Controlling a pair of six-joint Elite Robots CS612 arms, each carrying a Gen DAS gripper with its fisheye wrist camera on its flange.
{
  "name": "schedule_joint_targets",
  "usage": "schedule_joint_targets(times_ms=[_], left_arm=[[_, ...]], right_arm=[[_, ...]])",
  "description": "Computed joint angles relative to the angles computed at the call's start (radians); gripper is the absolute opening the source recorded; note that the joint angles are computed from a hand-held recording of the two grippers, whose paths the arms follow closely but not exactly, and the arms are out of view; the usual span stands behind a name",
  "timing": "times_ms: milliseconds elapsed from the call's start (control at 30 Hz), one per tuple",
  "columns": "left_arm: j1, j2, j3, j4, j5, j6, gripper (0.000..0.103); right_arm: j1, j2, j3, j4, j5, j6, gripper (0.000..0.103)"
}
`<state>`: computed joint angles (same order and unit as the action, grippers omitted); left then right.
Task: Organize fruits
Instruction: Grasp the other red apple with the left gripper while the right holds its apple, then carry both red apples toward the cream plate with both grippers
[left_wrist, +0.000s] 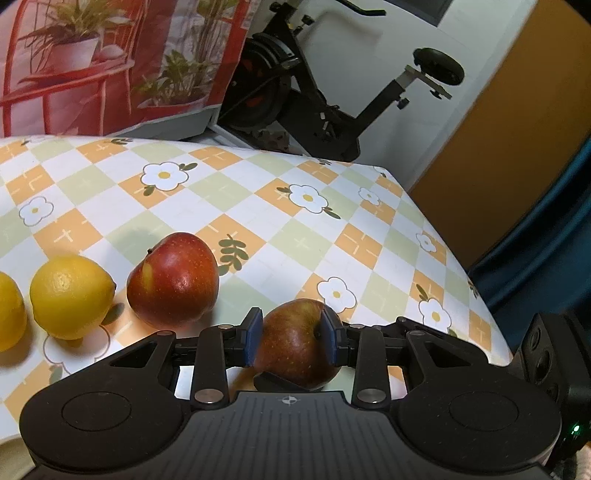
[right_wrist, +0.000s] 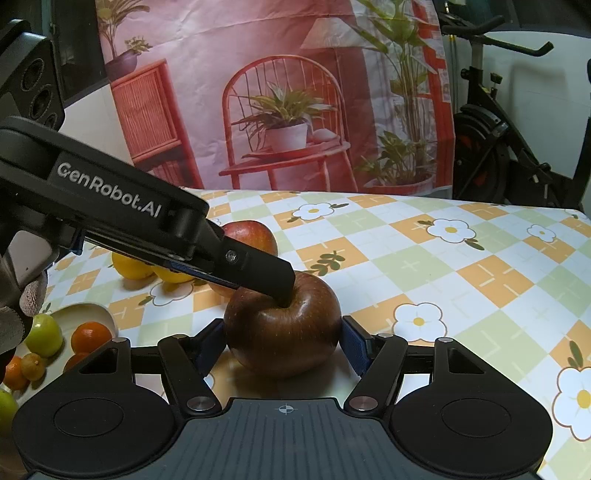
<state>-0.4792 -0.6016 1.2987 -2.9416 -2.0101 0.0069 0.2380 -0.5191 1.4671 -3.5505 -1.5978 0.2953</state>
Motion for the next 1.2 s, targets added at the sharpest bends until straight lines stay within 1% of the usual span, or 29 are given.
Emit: schedule_joint_targets(times_ms=[300,500,633,733,933,1200], left_arm=[[-0.001,-0.001,0.006,-0.014,0.003,0.008,0.035],[0.004,-0.011,0.018,-0.015,-0.009,0.023,0.034],[0.011,-0.030,0.043,-0.007,-0.021,0.056,0.034],[0.025,-0.045,0.059,0.001,-0.042,0.074,0.034],[0.060,-0.075,0.093,-0.018,-0.083,0.076,0.034],[0.097,-0.122,0.163,-0.057,-0.076,0.080,0.034]], right_arm=[[0.000,0.000,0.001,-0.002,0.000,0.000,0.063],[0.008,-0.003,0.006,-0.018,-0.017,-0.022,0.062],[0.017,-0.009,0.015,-0.029,-0.009,0.009,0.062],[0.027,-0.017,0.015,-0.027,-0.004,0.018,0.062],[0.047,-0.031,-0.008,-0.006,0.024,-0.017,0.062],[0.081,-0.027,-0.073,0.049,0.082,-0.056,0.062]])
